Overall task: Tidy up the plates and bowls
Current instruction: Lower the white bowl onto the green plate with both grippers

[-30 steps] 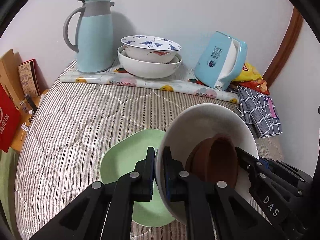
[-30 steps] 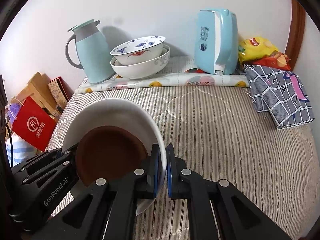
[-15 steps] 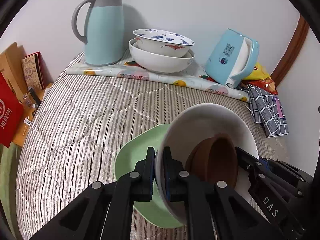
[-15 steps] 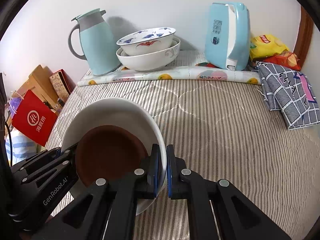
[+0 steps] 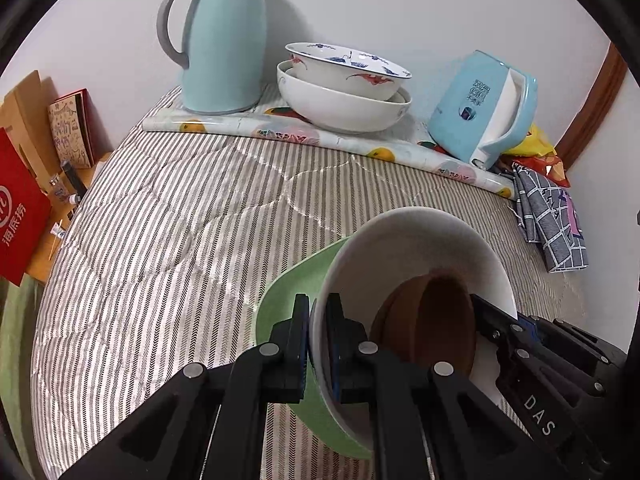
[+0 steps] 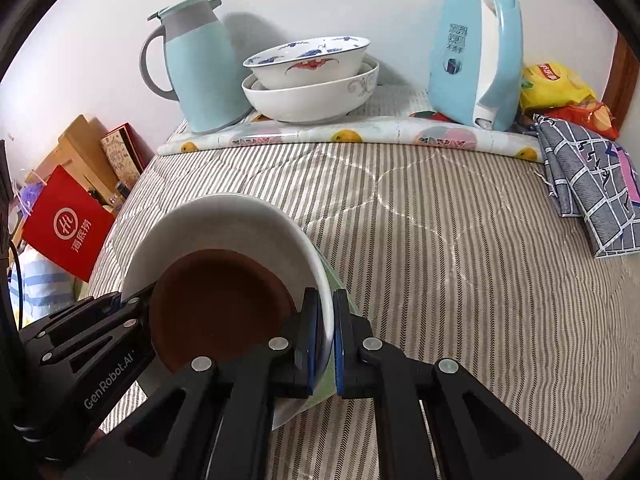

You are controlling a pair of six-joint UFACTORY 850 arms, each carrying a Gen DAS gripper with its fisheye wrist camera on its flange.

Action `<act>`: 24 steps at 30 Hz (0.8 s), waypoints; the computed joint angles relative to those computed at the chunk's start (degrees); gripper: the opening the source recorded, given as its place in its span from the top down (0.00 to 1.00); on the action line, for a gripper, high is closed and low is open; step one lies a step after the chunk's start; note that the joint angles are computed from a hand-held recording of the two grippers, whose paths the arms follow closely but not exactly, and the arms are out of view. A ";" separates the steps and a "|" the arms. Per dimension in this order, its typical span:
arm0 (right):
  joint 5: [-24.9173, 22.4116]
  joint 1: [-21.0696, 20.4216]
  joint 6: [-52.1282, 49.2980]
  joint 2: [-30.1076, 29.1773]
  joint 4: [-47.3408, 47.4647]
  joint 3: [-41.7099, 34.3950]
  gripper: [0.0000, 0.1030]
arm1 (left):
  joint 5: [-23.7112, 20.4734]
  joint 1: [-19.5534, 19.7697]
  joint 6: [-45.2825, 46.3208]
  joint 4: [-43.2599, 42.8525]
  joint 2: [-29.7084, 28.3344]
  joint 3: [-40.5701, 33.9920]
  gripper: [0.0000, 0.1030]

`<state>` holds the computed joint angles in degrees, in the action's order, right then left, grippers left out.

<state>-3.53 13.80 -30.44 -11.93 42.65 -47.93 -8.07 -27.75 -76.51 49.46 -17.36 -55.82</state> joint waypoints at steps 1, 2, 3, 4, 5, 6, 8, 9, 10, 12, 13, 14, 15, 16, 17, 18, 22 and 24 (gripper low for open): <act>0.00 0.05 0.05 -0.19 -0.11 -0.05 0.93 | 0.07 0.14 1.50 -1.49 -0.11 -0.05 0.91; -0.16 0.07 1.05 -0.46 -1.07 -0.21 0.93 | 0.01 0.16 1.85 -1.79 -0.11 -0.01 0.91; -0.31 0.06 1.05 -0.58 -1.04 -0.33 0.93 | -0.13 0.14 1.45 -1.31 -0.14 0.00 0.91; -0.43 0.07 0.17 -0.72 -0.11 -0.44 0.93 | -0.14 0.18 1.23 -1.07 -0.14 0.07 0.91; -0.46 0.11 0.13 -0.86 -0.10 -0.54 0.93 | -0.12 0.24 1.57 -1.39 -0.24 0.07 0.91; -0.56 0.13 0.68 -1.05 -0.72 -0.68 0.93 | -0.07 0.36 2.84 -2.74 -0.37 0.04 0.91; -0.85 0.14 1.08 -1.36 -1.04 -0.90 0.93 | -0.06 0.45 3.90 -3.78 -0.58 -0.01 0.91; -0.79 0.21 1.82 -1.48 -1.90 -0.94 0.93 | -0.16 0.44 4.11 -3.99 -0.66 -0.06 0.91; -0.90 0.21 2.78 -1.65 -2.95 -1.06 0.93 | -0.32 0.40 4.14 -4.00 -0.73 -0.10 0.91; -1.31 0.05 0.68 -2.02 -0.93 -1.29 0.93 | -0.43 0.51 5.51 -5.28 -1.03 -0.28 0.91; -1.49 -0.02 -0.73 -2.20 0.50 -1.36 0.93 | -0.40 0.58 6.35 -6.13 -1.11 -0.29 0.91; -1.61 -0.02 -0.74 -2.40 0.51 -1.46 0.93 | -0.41 0.63 6.49 -6.37 -1.22 -0.30 0.91; -1.62 0.03 -0.73 -2.51 0.46 -1.49 0.93 | -0.38 0.72 7.08 -6.94 -1.31 -0.32 0.91; -1.61 0.11 0.06 -2.67 -0.34 -1.60 0.93 | -0.27 0.83 7.92 -7.79 -1.44 -0.35 0.91; -1.61 0.19 2.34 -2.92 -2.65 -1.77 0.93 | -0.15 0.98 9.44 -9.30 -1.67 -0.48 0.91; -1.76 0.19 3.44 -3.23 -3.73 -2.00 0.93 | 0.07 1.17 11.28 -11.22 -1.91 -0.58 0.91; -2.10 0.21 5.06 -4.07 -5.25 -2.72 0.93 | 0.14 1.42 13.22 -12.93 -2.38 -0.89 0.91; -2.27 0.35 7.15 -4.37 -7.28 -3.06 0.93 | 0.27 1.65 16.52 -16.31 -2.67 -1.10 0.91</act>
<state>-5.80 14.15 -23.29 -16.30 35.37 -50.99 -7.80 -26.10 -59.98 33.15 -20.02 -56.92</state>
